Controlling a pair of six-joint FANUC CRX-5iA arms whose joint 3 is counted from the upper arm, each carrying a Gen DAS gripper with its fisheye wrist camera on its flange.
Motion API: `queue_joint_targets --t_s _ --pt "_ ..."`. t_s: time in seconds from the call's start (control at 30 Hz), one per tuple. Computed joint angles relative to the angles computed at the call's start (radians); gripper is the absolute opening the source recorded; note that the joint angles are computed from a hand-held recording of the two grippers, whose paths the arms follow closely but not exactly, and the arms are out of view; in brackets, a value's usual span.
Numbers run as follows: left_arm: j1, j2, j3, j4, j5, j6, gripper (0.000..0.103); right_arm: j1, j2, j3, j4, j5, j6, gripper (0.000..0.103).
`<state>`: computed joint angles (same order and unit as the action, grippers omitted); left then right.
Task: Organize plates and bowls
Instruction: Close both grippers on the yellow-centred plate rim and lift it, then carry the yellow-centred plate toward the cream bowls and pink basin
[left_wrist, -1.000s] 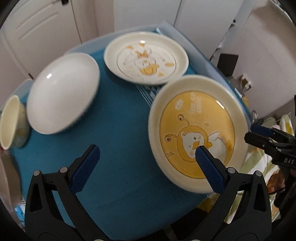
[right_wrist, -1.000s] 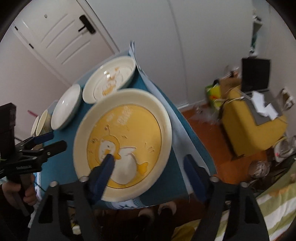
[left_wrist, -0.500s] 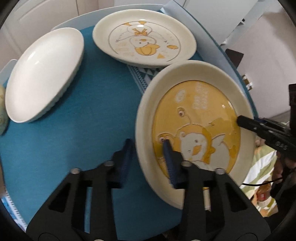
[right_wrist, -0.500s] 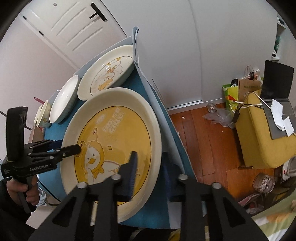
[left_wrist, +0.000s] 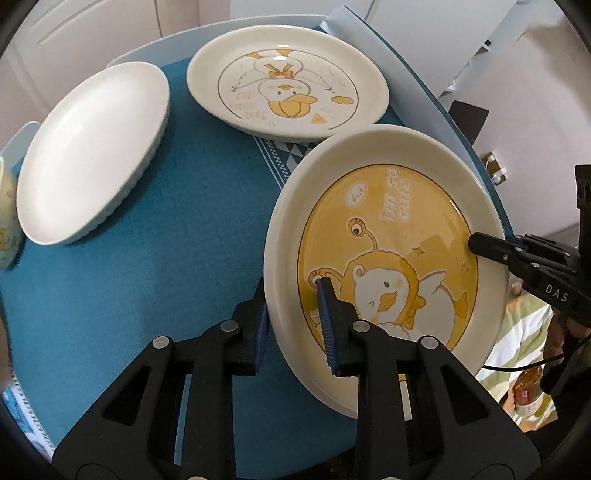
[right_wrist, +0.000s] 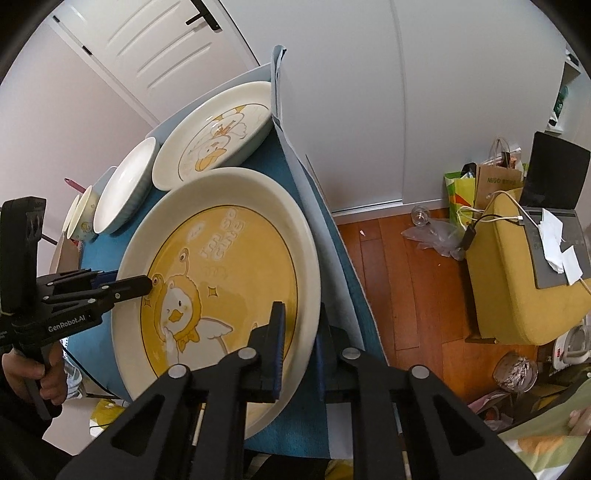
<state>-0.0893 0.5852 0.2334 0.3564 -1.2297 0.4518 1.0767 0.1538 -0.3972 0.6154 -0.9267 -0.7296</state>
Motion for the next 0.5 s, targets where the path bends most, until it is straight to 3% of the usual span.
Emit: queue_joint_targets --t_s 0.5 --pt "0.082 0.001 0.022 0.079 -0.029 -0.049 0.022 -0.019 0.042 0.086 0.002 -0.046 0.1 0.013"
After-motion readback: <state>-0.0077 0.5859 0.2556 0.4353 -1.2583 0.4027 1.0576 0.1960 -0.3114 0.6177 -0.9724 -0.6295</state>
